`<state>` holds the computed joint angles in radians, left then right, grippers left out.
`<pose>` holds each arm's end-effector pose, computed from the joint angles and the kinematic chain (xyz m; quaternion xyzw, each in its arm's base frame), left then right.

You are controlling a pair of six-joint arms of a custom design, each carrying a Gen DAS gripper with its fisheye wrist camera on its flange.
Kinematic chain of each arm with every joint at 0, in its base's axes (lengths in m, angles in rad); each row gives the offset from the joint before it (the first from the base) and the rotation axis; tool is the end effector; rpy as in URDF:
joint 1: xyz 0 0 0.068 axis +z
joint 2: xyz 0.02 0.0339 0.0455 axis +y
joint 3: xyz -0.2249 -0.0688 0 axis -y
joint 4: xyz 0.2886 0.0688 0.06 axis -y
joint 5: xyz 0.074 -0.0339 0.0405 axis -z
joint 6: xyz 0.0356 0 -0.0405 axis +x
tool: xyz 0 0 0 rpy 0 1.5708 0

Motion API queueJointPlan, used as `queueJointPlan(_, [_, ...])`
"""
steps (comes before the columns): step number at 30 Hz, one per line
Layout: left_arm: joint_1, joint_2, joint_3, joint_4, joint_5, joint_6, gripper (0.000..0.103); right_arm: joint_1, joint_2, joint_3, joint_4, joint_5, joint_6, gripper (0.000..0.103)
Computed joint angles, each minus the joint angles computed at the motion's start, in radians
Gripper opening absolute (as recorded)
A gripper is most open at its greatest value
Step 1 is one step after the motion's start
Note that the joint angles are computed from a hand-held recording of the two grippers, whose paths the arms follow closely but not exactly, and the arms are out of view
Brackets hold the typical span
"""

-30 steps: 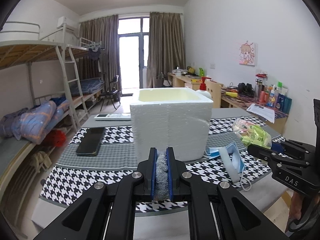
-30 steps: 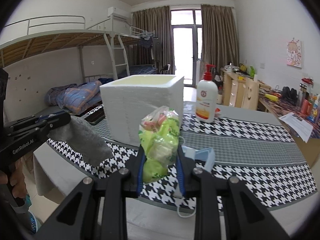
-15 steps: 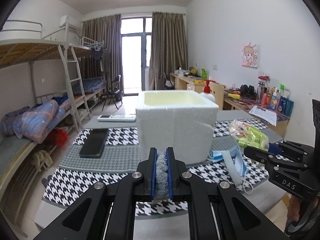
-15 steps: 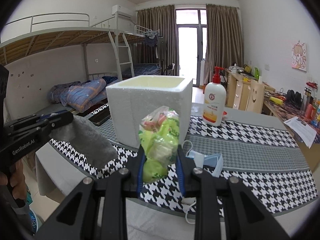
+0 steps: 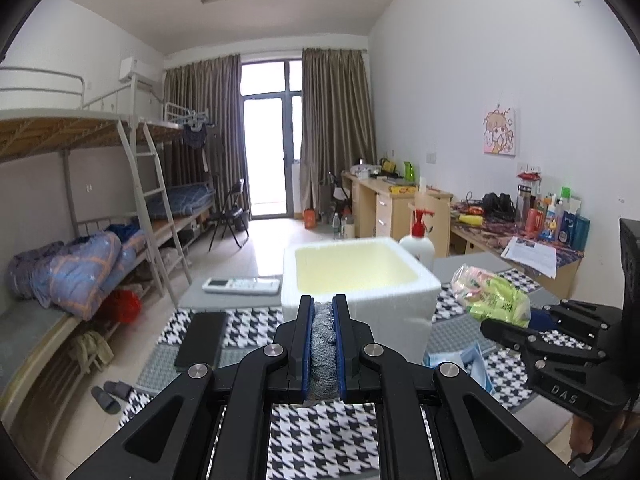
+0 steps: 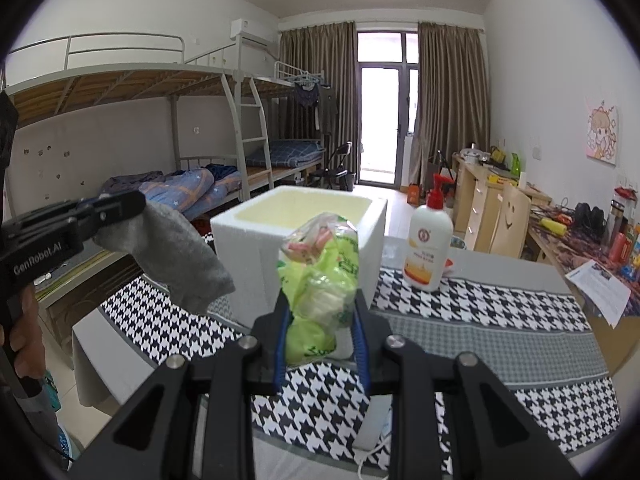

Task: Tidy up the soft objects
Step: 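Lift and carry the sock and snack bag toward the white foam box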

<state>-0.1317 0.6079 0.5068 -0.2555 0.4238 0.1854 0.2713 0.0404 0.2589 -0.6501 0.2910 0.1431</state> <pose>0.2244 -0.0445 0.2354 0.2453 0.7739 -0.1577 0.5622 0.1590 0.0336 0.1985 0.0247 0.8365 -0.0097 0.5473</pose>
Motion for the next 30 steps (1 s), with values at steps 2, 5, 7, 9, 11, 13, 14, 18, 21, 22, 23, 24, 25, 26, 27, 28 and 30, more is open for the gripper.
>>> queueJointPlan(2, [-0.008,0.007,0.017,0.008,-0.01,-0.002,0.01,-0.01,0.029,0.018,0.019,-0.007,-0.007,0.032])
queueJointPlan(5, [-0.019,0.032,0.046,0.016,-0.018,-0.004,0.01,-0.023,0.085,0.053,0.053,-0.018,-0.024,0.032])
queueJointPlan(7, [-0.016,0.052,0.067,0.023,-0.011,-0.007,0.01,-0.026,0.118,0.071,0.075,-0.02,-0.033,0.032])
queueJointPlan(9, [-0.014,0.08,0.09,0.035,-0.002,-0.006,0.01,-0.036,0.167,0.097,0.107,-0.031,-0.043,0.032])
queueJointPlan(11, [-0.003,0.098,0.106,0.046,0.012,-0.006,0.01,-0.039,0.212,0.12,0.132,-0.039,-0.05,0.032])
queueJointPlan(13, [-0.001,0.125,0.13,0.056,0.009,-0.005,0.01,-0.041,0.25,0.139,0.154,-0.043,-0.057,0.032])
queueJointPlan(14, [-0.001,0.143,0.145,0.059,0.009,-0.008,0.01,-0.041,0.276,0.152,0.168,-0.045,-0.063,0.032])
queueJointPlan(18, [-0.003,0.216,0.205,0.084,0.009,-0.017,0.01,-0.053,0.333,0.185,0.207,-0.057,-0.078,0.032])
queueJointPlan(21, [-0.011,0.251,0.239,0.104,0.005,-0.023,0.01,-0.075,0.371,0.201,0.236,-0.075,-0.087,0.032])
queueJointPlan(22, [-0.016,0.277,0.261,0.11,0.004,-0.025,0.01,-0.083,0.382,0.205,0.244,-0.081,-0.088,0.032])
queueJointPlan(23, [-0.021,0.294,0.273,0.115,0.001,-0.028,0.01,-0.096,0.393,0.207,0.253,-0.092,-0.091,0.032])
queueJointPlan(24, [-0.029,0.319,0.292,0.124,-0.004,-0.032,0.01,-0.107,0.407,0.21,0.265,-0.099,-0.092,0.032])
queueJointPlan(25, [-0.039,0.345,0.31,0.132,-0.01,-0.036,0.01,-0.12,0.415,0.21,0.274,-0.109,-0.094,0.032])
queueJointPlan(26, [-0.045,0.363,0.322,0.135,-0.011,-0.037,0.01,-0.132,0.414,0.207,0.276,-0.118,-0.094,0.032])
queueJointPlan(27, [-0.052,0.385,0.338,0.133,-0.012,-0.038,0.01,-0.147,0.422,0.207,0.283,-0.13,-0.094,0.032])
queueJointPlan(28, [-0.06,0.414,0.357,0.134,-0.009,-0.038,0.01,-0.155,0.424,0.207,0.284,-0.135,-0.092,0.032])
queueJointPlan(30, [-0.079,0.449,0.383,0.132,-0.021,-0.035,0.01,-0.176,0.442,0.213,0.289,-0.151,-0.093,0.032])
